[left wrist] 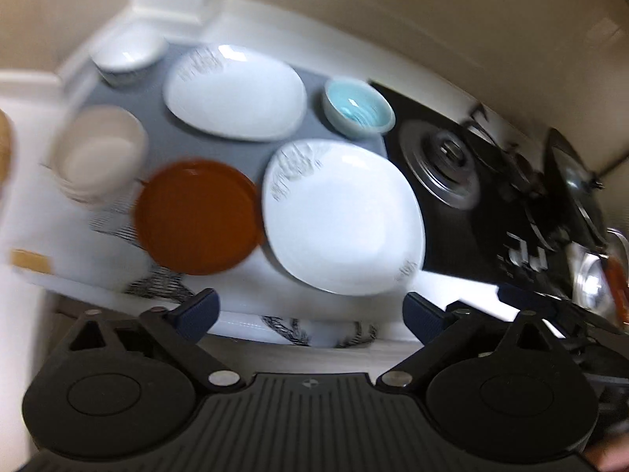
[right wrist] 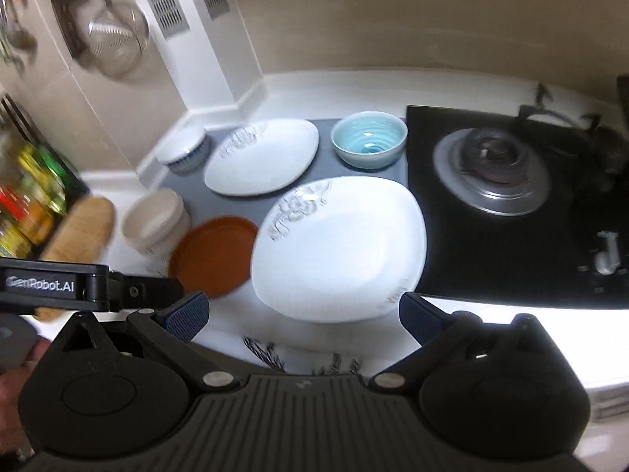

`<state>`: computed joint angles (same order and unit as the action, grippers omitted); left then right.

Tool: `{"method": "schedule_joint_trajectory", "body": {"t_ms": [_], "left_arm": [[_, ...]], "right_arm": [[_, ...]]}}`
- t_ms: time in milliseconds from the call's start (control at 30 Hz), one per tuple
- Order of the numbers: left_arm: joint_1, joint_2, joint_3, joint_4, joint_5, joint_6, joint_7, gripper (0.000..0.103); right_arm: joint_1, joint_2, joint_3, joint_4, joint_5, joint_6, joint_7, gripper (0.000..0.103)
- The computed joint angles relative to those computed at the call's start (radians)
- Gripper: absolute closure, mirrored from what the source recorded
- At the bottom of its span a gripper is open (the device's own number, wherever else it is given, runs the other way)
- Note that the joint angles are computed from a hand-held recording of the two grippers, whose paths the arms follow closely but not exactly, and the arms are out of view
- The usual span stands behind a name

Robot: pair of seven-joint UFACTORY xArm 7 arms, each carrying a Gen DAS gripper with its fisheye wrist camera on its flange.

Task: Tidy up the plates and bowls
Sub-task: 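Move the left gripper to the rim of the white flower plate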

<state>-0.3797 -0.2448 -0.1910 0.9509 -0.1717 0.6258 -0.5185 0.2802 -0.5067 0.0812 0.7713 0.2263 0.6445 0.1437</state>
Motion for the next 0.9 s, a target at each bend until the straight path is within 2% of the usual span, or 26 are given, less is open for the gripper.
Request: {"method": "schedule_joint_trajectory", "body": {"t_ms": [67, 133, 167, 200, 233, 300, 400, 467, 533, 667, 900], "left_arm": [[-0.032, 0.044, 0.063, -0.003, -0.139, -0.041, 0.164, 0.013], [-0.041, 0.102, 0.102, 0.017, -0.277, -0.067, 0.332, 0.024], [-0.033, 0.146, 0.109, 0.045, -0.326, -0.061, 0.393, 0.025], [-0.015, 0.196, 0.114, 0.081, -0.36, -0.035, 0.427, 0.03], [0.007, 0.248, 0.119, 0.123, -0.402, 0.008, 0.451, 0.041], [0.063, 0.349, 0.12, 0.206, -0.513, 0.101, 0.511, 0.054], [0.118, 0.479, 0.1, 0.333, -0.497, 0.189, 0.5, 0.058], [0.145, 0.552, 0.079, 0.418, -0.477, 0.231, 0.489, 0.058], [0.17, 0.613, 0.053, 0.487, -0.474, 0.266, 0.466, 0.062], [0.189, 0.705, 0.025, 0.596, -0.418, 0.303, 0.397, 0.066], [0.181, 0.771, 0.012, 0.694, -0.322, 0.353, 0.295, 0.07]], "right_arm": [[-0.012, 0.023, -0.024, -0.006, 0.017, -0.016, 0.004, 0.0], [-0.001, 0.056, -0.078, -0.013, 0.091, -0.041, -0.025, 0.0], [0.0, 0.079, -0.1, -0.009, 0.129, -0.044, -0.037, 0.0], [0.01, 0.103, -0.131, -0.008, 0.188, -0.058, -0.067, 0.002], [0.033, 0.129, -0.178, -0.012, 0.282, -0.07, -0.128, 0.005], [0.037, 0.205, -0.234, 0.014, 0.43, -0.051, -0.179, 0.023], [0.031, 0.303, -0.281, 0.052, 0.641, -0.04, -0.288, 0.024], [0.014, 0.351, -0.274, 0.075, 0.711, -0.05, -0.322, 0.024], [-0.009, 0.395, -0.259, 0.099, 0.75, -0.049, -0.336, 0.027], [-0.061, 0.452, -0.221, 0.127, 0.779, -0.043, -0.33, 0.059], [-0.163, 0.521, -0.162, 0.175, 0.908, 0.003, -0.444, 0.065]]}}
